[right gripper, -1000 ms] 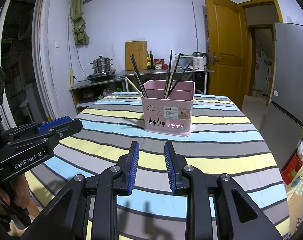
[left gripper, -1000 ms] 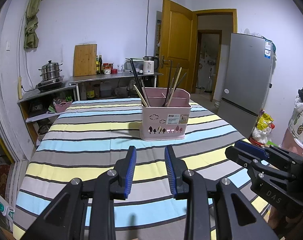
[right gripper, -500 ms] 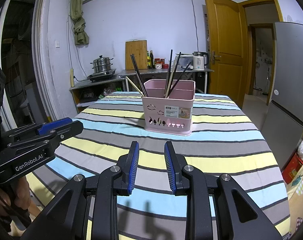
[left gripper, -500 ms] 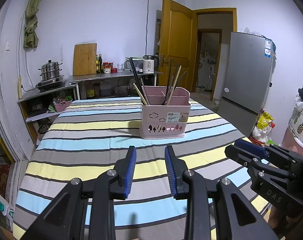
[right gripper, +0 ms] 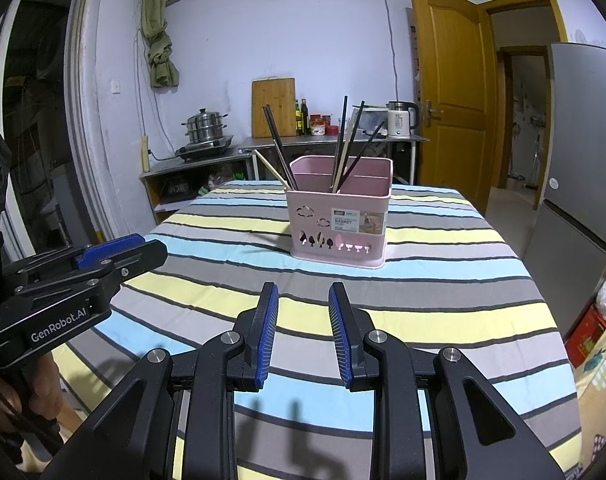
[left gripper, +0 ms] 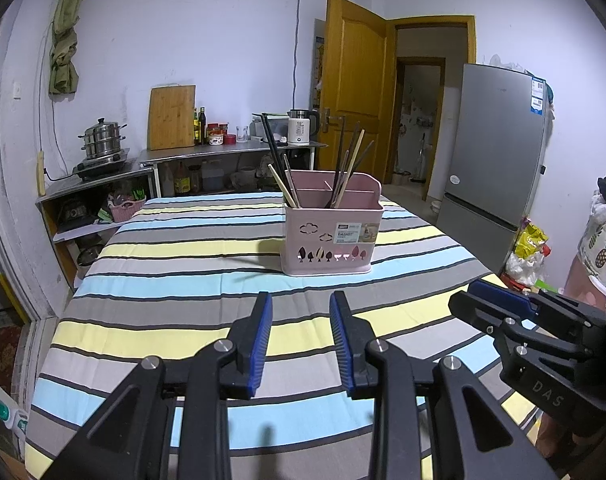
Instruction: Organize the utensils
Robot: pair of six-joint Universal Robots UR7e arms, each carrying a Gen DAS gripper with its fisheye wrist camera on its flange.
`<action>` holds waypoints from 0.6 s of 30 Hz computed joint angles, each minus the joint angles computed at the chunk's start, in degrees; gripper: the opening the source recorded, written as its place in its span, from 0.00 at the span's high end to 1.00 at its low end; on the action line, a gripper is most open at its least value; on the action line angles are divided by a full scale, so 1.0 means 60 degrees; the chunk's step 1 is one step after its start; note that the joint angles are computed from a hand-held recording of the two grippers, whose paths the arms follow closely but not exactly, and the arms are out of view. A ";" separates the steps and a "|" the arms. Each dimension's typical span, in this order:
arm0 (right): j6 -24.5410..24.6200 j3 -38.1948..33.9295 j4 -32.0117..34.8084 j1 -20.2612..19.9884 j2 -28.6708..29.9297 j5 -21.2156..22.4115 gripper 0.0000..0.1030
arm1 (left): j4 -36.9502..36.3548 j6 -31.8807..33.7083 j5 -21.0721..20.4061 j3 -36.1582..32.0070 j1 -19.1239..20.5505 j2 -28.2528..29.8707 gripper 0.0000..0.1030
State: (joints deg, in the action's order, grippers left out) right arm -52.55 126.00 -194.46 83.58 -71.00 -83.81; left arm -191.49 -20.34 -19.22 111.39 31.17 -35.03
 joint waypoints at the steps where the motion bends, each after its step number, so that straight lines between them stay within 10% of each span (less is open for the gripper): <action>1: 0.0002 0.0015 0.0002 -0.0003 -0.0008 0.0009 0.74 | 0.0009 -0.0009 0.0021 0.0003 -0.0005 0.0004 0.70; 18: 0.0004 0.0040 0.0032 0.0018 -0.0025 -0.0018 0.74 | 0.0297 -0.0368 0.0196 0.0037 -0.0018 -0.0015 0.70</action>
